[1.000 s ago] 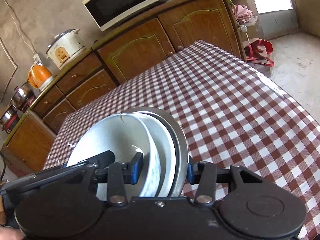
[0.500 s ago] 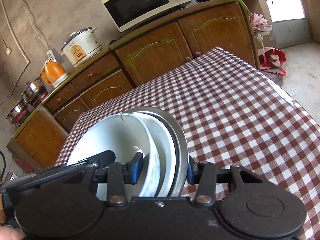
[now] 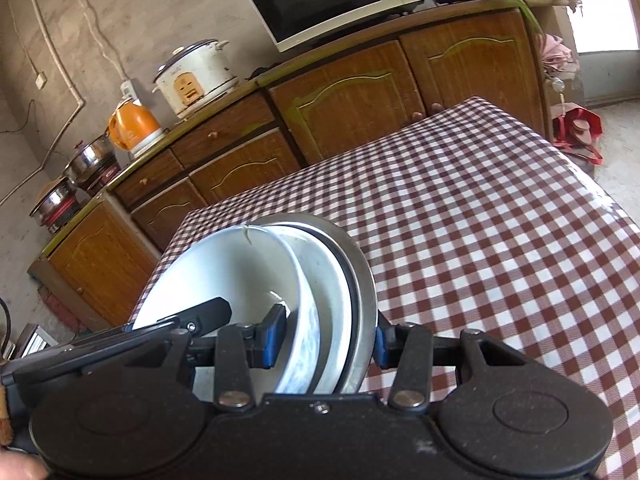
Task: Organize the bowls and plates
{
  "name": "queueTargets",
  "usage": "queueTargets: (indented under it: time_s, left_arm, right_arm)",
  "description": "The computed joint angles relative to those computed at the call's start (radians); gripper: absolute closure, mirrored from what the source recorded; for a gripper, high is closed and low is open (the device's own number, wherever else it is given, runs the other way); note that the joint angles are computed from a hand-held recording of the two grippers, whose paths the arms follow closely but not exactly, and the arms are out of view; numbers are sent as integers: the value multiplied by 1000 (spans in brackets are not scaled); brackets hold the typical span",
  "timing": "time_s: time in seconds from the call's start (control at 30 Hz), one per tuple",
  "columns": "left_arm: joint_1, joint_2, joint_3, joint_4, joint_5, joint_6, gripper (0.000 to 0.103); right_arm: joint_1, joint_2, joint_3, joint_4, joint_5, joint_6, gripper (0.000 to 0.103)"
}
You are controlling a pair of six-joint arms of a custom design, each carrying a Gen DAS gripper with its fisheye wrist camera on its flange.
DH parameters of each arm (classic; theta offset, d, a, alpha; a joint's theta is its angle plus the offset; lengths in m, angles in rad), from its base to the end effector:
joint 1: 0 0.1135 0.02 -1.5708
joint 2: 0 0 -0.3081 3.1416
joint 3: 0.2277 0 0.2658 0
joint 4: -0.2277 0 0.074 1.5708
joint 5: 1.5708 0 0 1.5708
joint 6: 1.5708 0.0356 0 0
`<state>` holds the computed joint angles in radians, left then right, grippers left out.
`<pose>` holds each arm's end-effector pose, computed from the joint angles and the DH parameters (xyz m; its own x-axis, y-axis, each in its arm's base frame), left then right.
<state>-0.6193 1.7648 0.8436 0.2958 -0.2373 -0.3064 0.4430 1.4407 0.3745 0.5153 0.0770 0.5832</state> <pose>0.3076 -0.2090 0.1823 -0.5779 0.0519 -0.8145 0.2462 0.9626 -0.1133 0.2280 0.1051 0.1640 -0.5975 0.3243 -0.7334 -0.0469 0.8989 0.4356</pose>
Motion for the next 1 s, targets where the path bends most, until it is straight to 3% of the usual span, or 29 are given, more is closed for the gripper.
queueTargets:
  time_s: [1.0]
  left_arm:
    - [136,-32,-30,-5,13,-19,45]
  right_arm:
    - [114,229,262,-63,-1,-15,50]
